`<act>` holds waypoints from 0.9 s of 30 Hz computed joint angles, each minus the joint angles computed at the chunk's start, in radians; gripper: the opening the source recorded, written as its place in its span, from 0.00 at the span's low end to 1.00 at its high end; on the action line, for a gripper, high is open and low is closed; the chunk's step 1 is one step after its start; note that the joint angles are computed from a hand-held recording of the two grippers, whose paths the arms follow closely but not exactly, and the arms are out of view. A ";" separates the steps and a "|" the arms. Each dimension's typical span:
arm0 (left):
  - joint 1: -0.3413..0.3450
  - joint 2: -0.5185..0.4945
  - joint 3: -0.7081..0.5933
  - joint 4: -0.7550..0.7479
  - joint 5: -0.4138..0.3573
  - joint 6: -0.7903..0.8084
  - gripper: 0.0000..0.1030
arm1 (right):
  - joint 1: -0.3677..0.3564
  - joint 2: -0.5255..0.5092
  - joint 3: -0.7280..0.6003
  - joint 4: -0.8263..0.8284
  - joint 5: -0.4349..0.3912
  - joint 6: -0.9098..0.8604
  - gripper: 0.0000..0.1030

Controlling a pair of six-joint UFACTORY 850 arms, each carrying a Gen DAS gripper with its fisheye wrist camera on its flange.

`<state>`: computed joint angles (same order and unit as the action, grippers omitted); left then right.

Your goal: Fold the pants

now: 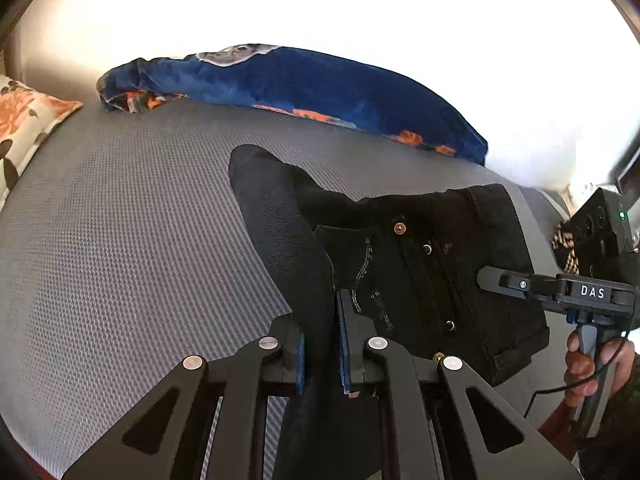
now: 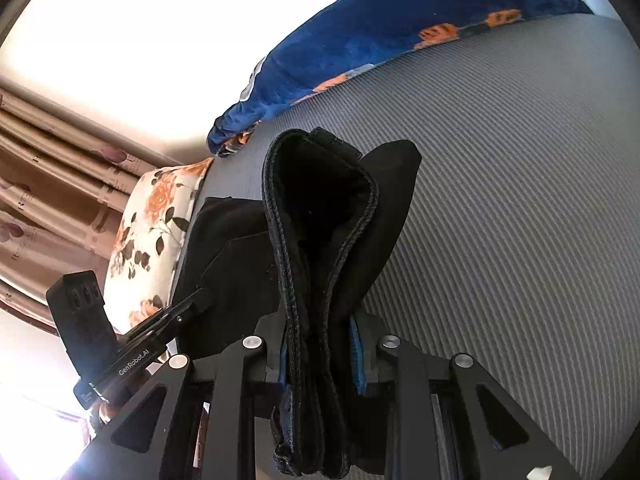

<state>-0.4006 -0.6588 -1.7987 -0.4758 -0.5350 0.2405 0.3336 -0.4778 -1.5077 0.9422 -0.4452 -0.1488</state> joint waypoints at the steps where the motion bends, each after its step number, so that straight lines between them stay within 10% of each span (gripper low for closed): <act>1: 0.004 -0.010 -0.014 0.000 -0.004 -0.001 0.13 | -0.002 -0.018 -0.026 -0.014 -0.007 0.010 0.22; 21: 0.027 -0.406 -0.665 0.210 -0.246 -0.133 0.13 | -0.058 -0.228 -0.307 -0.126 -0.081 0.126 0.22; 27: 0.049 -0.440 -0.668 0.212 -0.269 -0.148 0.19 | -0.058 -0.264 -0.324 -0.273 -0.070 0.258 0.24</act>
<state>-0.3517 -1.0986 -2.4670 -0.2634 -0.8044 0.0923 0.2757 -0.7415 -1.8316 0.6690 -0.5157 0.1094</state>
